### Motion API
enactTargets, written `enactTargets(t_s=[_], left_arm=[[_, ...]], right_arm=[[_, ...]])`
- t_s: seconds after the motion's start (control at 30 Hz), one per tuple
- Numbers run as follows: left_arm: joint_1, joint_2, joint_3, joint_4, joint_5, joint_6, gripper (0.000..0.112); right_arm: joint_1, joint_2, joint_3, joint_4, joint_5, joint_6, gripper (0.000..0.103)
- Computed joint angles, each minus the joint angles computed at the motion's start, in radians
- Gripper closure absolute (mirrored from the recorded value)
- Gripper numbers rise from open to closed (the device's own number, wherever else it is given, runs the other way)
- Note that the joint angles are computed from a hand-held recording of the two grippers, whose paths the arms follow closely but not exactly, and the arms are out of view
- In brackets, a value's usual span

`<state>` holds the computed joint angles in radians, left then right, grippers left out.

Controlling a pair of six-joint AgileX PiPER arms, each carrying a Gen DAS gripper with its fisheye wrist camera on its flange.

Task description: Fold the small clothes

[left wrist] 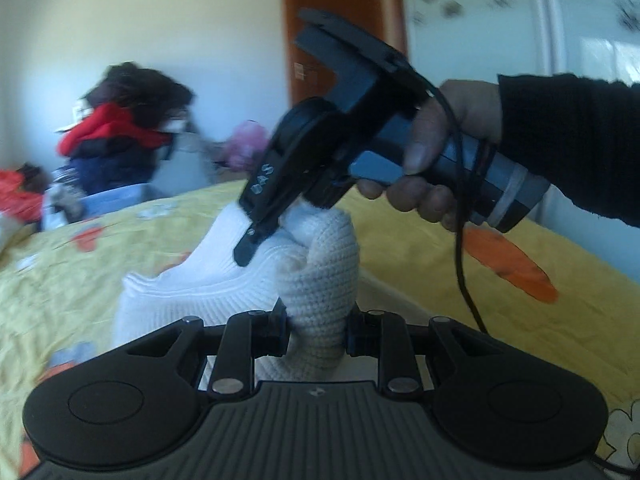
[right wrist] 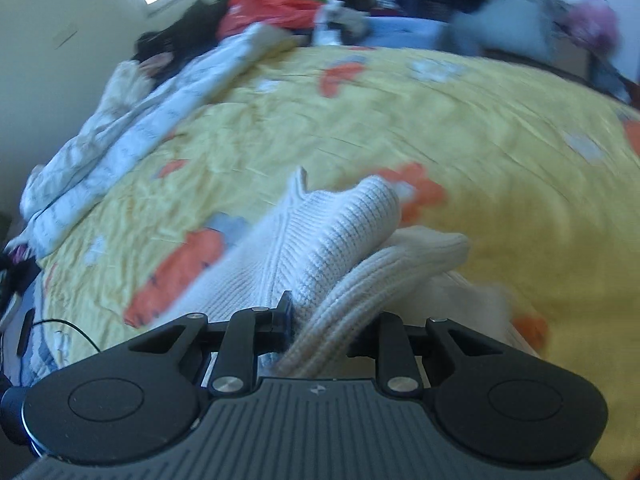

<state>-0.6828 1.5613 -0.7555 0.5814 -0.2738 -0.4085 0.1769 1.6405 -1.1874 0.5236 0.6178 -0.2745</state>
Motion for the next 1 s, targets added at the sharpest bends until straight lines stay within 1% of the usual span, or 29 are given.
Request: enactTargets(t_s=[0.07, 0.1, 0.13, 0.17, 0.2, 0.23, 0.27, 0.3, 0.37, 0.4, 0.43, 0.47, 0.5, 0.53, 0.57, 0.6, 0.63, 0.73, 0.8, 0.83, 0.87, 0.9, 0.93, 0.97, 1.0], left_arm=[[-0.053, 0.06, -0.029, -0.099, 0.006, 0.104, 0.088], [-0.085, 0.095, -0.042, -0.19, 0.015, 0.204, 0.088], [-0.095, 0.133, -0.05, -0.266, 0.004, 0.304, 0.088], [-0.118, 0.169, -0.059, -0.349, 0.006, 0.404, 0.088], [-0.128, 0.193, -0.063, -0.406, 0.003, 0.484, 0.088], [-0.129, 0.209, -0.045, -0.423, -0.037, 0.536, 0.086], [-0.125, 0.21, -0.019, -0.4, -0.088, 0.552, 0.083], [-0.113, 0.2, 0.0, -0.337, -0.109, 0.527, 0.08], [-0.05, 0.163, 0.036, -0.137, -0.147, 0.374, 0.075], [-0.005, 0.137, 0.061, -0.037, -0.176, 0.291, 0.075], [0.037, 0.107, 0.087, 0.063, -0.205, 0.205, 0.073], [0.1, 0.078, 0.123, 0.145, -0.257, 0.157, 0.066], [0.151, 0.052, 0.155, 0.188, -0.296, 0.148, 0.06], [0.195, 0.024, 0.198, 0.19, -0.334, 0.18, 0.053], [0.23, 0.003, 0.242, 0.152, -0.365, 0.251, 0.051], [0.261, -0.014, 0.277, 0.121, -0.376, 0.314, 0.051], [0.275, -0.022, 0.284, 0.112, -0.357, 0.337, 0.051], [0.313, -0.029, 0.319, 0.05, -0.291, 0.408, 0.051], [0.311, -0.004, 0.324, -0.04, -0.266, 0.483, 0.051], [0.306, 0.005, 0.316, -0.063, -0.259, 0.487, 0.051], [0.303, 0.024, 0.305, -0.088, -0.261, 0.49, 0.051], [0.292, 0.039, 0.297, -0.13, -0.271, 0.512, 0.051], [0.29, 0.049, 0.293, -0.146, -0.293, 0.517, 0.051], [0.293, 0.072, 0.277, -0.126, -0.308, 0.491, 0.054], [0.28, 0.088, 0.261, -0.144, -0.307, 0.496, 0.057]], right_arm=[[-0.043, -0.038, 0.103, 0.067, -0.051, -0.067, 0.079], [-0.063, -0.051, 0.152, 0.109, -0.081, -0.107, 0.079], [-0.087, -0.058, 0.195, 0.158, -0.102, -0.152, 0.079], [-0.114, -0.055, 0.236, 0.215, -0.12, -0.202, 0.076], [-0.13, -0.047, 0.267, 0.257, -0.139, -0.235, 0.072], [-0.146, -0.032, 0.298, 0.317, -0.161, -0.276, 0.053], [-0.168, -0.027, 0.339, 0.417, -0.189, -0.345, 0.046], [-0.191, -0.033, 0.371, 0.517, -0.19, -0.422, 0.046], [-0.25, -0.06, 0.428, 0.717, -0.15, -0.594, 0.045], [-0.272, -0.088, 0.457, 0.797, -0.145, -0.662, 0.043], [-0.287, -0.13, 0.489, 0.872, -0.158, -0.723, 0.039], [-0.294, -0.172, 0.515, 0.946, -0.182, -0.782, 0.038], [-0.301, -0.198, 0.527, 0.989, -0.2, -0.816, 0.038], [-0.301, -0.22, 0.53, 1.016, -0.213, -0.83, 0.038], [-0.306, -0.219, 0.518, 1.014, -0.2, -0.828, 0.038], [-0.315, -0.206, 0.498, 0.991, -0.175, -0.818, 0.038], [-0.3, -0.194, 0.479, 0.968, -0.171, -0.805, 0.038], [-0.24, -0.112, 0.383, 0.836, -0.181, -0.708, 0.038], [-0.189, -0.037, 0.309, 0.674, -0.215, -0.543, 0.039], [-0.186, -0.016, 0.289, 0.618, -0.216, -0.485, 0.042], [-0.177, 0.022, 0.259, 0.573, -0.211, -0.435, 0.05], [-0.165, 0.05, 0.242, 0.546, -0.224, -0.408, 0.057], [-0.148, 0.058, 0.243, 0.492, -0.253, -0.361, 0.073], [-0.126, 0.078, 0.231, 0.412, -0.282, -0.294, 0.079], [-0.115, 0.073, 0.237, 0.372, -0.298, -0.257, 0.083]])
